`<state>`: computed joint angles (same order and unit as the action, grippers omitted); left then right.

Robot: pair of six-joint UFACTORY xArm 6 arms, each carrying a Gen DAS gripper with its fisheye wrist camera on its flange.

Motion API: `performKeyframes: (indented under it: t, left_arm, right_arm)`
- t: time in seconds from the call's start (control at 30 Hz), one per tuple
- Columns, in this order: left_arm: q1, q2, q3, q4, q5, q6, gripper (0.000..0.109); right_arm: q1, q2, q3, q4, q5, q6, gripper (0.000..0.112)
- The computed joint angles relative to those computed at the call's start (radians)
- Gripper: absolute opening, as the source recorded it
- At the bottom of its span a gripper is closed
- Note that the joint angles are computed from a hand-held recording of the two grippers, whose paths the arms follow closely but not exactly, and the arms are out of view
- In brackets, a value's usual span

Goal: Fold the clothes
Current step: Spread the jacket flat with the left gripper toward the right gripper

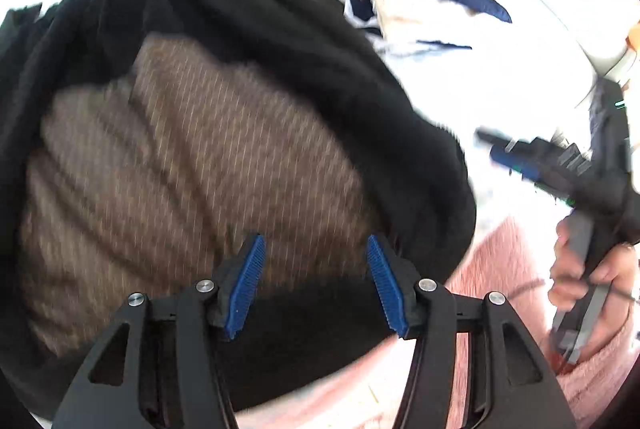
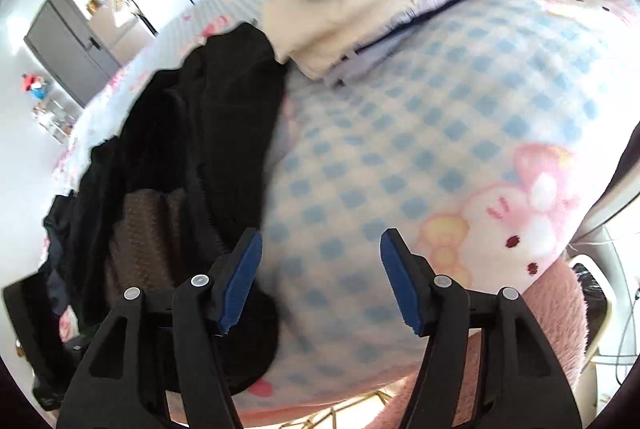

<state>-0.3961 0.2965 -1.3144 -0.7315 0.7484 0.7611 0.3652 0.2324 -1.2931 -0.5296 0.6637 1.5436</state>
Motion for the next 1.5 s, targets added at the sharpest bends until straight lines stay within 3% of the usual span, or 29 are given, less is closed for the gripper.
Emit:
performKeyframes:
  t: [0.1, 0.2, 0.27, 0.4, 0.47, 0.6, 0.7, 0.8, 0.9, 1.0, 1.17, 1.23, 1.27, 1.37, 1.5]
  left_arm:
    - [-0.03, 0.026, -0.055, -0.022, 0.017, -0.047, 0.056]
    - [-0.068, 0.091, -0.16, 0.16, -0.124, -0.234, 0.056]
    - [-0.082, 0.052, -0.122, 0.162, -0.15, -0.229, 0.056]
    - [-0.026, 0.046, -0.14, -0.126, 0.069, -0.097, 0.055]
    - [-0.03, 0.025, -0.103, -0.178, 0.075, -0.052, 0.054]
    - [-0.012, 0.13, -0.229, -0.297, 0.224, 0.003, 0.054]
    - [-0.018, 0.109, -0.204, -0.296, 0.199, 0.022, 0.054]
    - [-0.036, 0.178, -0.278, -0.225, 0.161, -0.072, 0.055]
    - [-0.023, 0.187, -0.287, -0.217, 0.141, -0.122, 0.054]
    - [0.041, 0.149, -0.239, -0.314, 0.205, -0.076, 0.058]
    - [0.004, 0.215, -0.334, -0.224, 0.237, -0.115, 0.062]
    - [-0.026, 0.216, -0.332, -0.146, 0.191, -0.135, 0.052]
    - [-0.035, 0.216, -0.327, -0.122, 0.171, -0.148, 0.033]
    - [-0.033, 0.21, -0.303, -0.14, 0.143, -0.163, 0.029]
    - [0.001, 0.192, -0.268, -0.192, 0.12, -0.154, 0.023]
  right_arm:
    - [-0.035, -0.005, 0.056, 0.186, -0.087, -0.155, 0.063]
    - [-0.028, 0.026, 0.04, 0.259, -0.141, -0.251, 0.064]
    - [-0.021, 0.016, 0.067, 0.297, -0.212, -0.302, 0.064]
    - [0.007, 0.04, 0.061, 0.356, -0.28, -0.38, 0.063]
    - [0.015, 0.057, 0.068, 0.397, -0.325, -0.403, 0.064]
    - [0.035, 0.077, 0.109, 0.601, -0.471, -0.546, 0.063]
    - [0.067, 0.055, 0.135, 0.754, -0.522, -0.688, 0.063]
    - [0.077, 0.058, 0.122, 0.729, -0.505, -0.677, 0.062]
    - [0.092, 0.101, 0.083, 0.86, -0.511, -0.78, 0.062]
    - [0.1, 0.125, 0.049, 0.836, -0.498, -0.771, 0.062]
    - [0.114, 0.178, -0.033, 0.864, -0.447, -0.817, 0.062]
    - [0.122, 0.199, -0.079, 0.848, -0.407, -0.836, 0.064]
    - [0.128, 0.209, -0.104, 0.862, -0.381, -0.875, 0.065]
    - [0.138, 0.218, -0.145, 0.792, -0.315, -0.854, 0.066]
    - [0.125, 0.149, -0.056, 0.731, -0.373, -0.754, 0.07]
